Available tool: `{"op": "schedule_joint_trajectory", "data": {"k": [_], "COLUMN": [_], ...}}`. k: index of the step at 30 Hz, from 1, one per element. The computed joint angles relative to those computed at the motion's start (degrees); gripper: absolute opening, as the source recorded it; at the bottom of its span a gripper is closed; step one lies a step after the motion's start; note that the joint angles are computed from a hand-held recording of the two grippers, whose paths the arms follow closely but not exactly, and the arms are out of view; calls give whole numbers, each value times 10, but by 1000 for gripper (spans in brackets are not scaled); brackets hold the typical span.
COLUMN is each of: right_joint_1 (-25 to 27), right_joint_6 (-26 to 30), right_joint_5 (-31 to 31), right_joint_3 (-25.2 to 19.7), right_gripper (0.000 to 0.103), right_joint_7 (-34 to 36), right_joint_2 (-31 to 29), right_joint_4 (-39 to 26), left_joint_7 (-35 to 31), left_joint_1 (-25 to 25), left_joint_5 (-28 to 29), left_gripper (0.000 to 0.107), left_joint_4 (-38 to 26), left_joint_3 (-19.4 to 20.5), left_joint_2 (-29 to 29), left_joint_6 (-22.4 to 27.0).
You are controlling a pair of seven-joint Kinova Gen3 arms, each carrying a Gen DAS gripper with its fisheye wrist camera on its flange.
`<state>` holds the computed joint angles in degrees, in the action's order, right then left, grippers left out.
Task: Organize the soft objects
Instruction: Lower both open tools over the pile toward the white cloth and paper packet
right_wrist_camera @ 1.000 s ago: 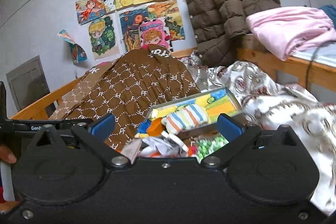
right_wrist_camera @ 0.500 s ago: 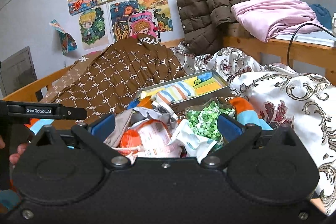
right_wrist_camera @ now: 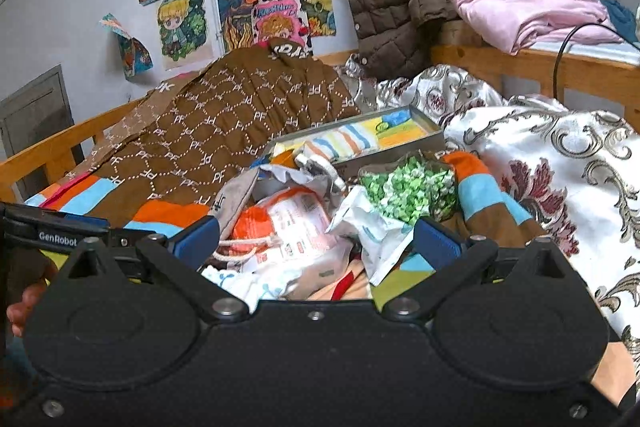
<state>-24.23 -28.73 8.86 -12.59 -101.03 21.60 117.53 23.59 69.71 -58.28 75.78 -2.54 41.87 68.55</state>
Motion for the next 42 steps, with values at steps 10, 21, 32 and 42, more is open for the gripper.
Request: {"op": "schedule_joint_trajectory", "data": {"k": [10,21,32,42], "right_joint_1": [13,31,34,23], "right_joint_6": [78,150,173,188], "right_joint_5": [15,40,13,-9], "right_joint_3": [-15,-40,-42,-32], "right_gripper": [103,102,102,102], "right_joint_7": [-12,-11,10,25], "right_joint_2": [12,27,39,44], "right_joint_4": [-31,-66,-82,-90], "left_joint_7": [-58,-112,-157,-181], "left_joint_1": [-7,-14,-16,-36], "left_joint_5": [33,70,101,141], "left_gripper": [102,102,102,102], "left_joint_4": [-17,-39,-63,-61], "left_joint_3": [11,5,-5,-5], "left_joint_2": [10,22,33,31], "left_joint_6": [-17,-39,-59,-97]}}
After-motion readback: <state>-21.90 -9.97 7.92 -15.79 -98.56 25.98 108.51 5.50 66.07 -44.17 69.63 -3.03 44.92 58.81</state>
